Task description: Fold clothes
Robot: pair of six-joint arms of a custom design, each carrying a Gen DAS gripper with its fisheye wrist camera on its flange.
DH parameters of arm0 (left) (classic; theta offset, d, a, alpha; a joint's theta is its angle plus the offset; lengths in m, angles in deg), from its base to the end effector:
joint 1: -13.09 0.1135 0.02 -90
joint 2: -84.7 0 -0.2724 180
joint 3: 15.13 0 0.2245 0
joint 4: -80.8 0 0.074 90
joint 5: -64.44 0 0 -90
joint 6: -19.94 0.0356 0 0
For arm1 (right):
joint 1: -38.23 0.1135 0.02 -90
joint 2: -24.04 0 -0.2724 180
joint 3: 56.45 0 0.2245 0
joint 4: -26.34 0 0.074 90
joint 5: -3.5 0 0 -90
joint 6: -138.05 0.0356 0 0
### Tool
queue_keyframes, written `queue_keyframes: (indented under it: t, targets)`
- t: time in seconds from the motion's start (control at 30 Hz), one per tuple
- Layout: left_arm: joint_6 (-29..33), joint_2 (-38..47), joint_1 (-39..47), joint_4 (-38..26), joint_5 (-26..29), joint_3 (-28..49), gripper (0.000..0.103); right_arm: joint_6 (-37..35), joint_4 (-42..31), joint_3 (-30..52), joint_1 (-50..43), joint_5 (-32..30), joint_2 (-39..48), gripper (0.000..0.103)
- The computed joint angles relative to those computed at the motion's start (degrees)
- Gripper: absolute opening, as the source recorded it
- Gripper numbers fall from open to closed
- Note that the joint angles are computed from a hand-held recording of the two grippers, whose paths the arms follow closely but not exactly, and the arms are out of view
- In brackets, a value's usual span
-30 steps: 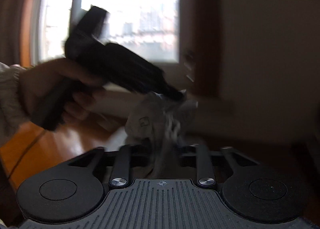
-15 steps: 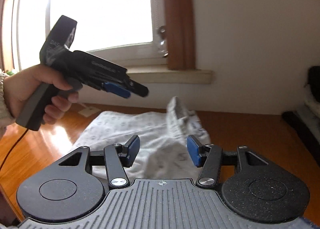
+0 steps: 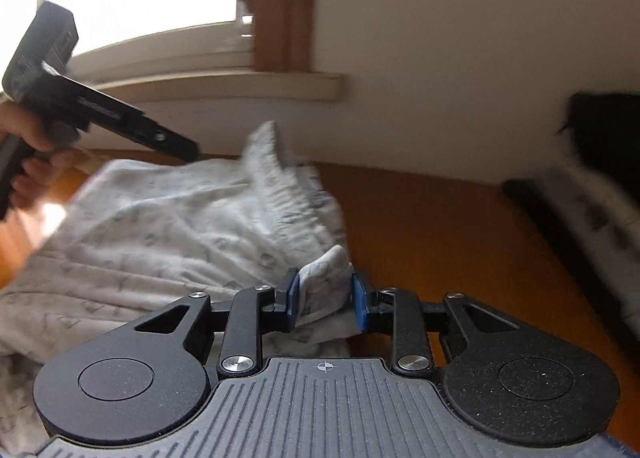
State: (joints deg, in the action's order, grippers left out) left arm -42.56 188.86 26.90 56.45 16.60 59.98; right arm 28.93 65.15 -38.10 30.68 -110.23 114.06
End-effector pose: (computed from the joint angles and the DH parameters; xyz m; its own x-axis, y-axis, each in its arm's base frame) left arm 0.3385 0.0586 0.1880 -0.5938 0.2065 -0.7777 0.5477 0.8117 -0.2027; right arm 0.1806 -0.0095 0.1150 -0.4378 -0.2444 -0.8652 -0.3792 0.9228 -0.0688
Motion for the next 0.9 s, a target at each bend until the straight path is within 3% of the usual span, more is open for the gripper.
queue_keyframes:
  t: [0.13, 0.2, 0.3, 0.37, 0.43, 0.5, 0.6, 0.63, 0.67, 0.73, 0.9]
  targets:
    - [3.93, 5.18, -3.24, -4.13, 1.44, 7.15, 0.069, -3.72, -8.68, 7.19, -8.33, -5.06, 2.04, 0.028]
    - [5.19, 7.51, -4.81, -5.23, 2.02, 10.16, 0.069, -2.83, -9.44, 9.9, -8.84, 0.49, 2.8, 0.026]
    - [7.01, 10.68, -6.73, -6.08, 2.88, 13.74, 0.063, -1.15, -18.48, 14.82, -14.32, -5.79, 1.51, 0.026]
    - [8.37, 12.68, -7.56, -7.17, 3.69, 15.83, 0.032, -0.54, -21.88, 14.62, -14.41, -5.17, -2.17, 0.026]
    - [7.48, 12.36, -7.78, -4.74, 4.66, 14.7, 0.016, -1.07, -25.94, 12.97, -14.64, -5.41, -8.07, 0.026]
    - [5.76, 11.11, -7.7, -0.18, 5.42, 12.06, 0.016, 0.5, -29.47, 11.2, -12.24, -4.17, -14.19, 0.026]
    - [1.02, 8.51, -6.93, 6.9, 6.07, 7.13, 0.016, 4.11, -31.6, 6.25, -3.28, 3.37, -25.18, 0.026]
    - [0.17, 7.16, -6.29, 7.91, 6.5, 5.43, 0.022, 5.55, -33.99, 5.48, -0.79, 4.81, -28.57, 0.027]
    - [1.48, 5.5, -5.46, 6.95, 7.5, 4.15, 0.033, 7.48, -35.5, 4.17, 2.02, 6.66, -31.86, 0.027]
    - [4.82, 2.13, -3.42, 4.35, 9.78, 1.71, 0.045, 11.98, -39.18, 1.85, 10.06, 12.95, -38.43, 0.027]
    - [21.0, -2.72, 3.98, -9.37, 14.72, -1.31, 0.048, 25.05, -45.63, 1.13, 31.72, 31.86, -43.84, 0.033]
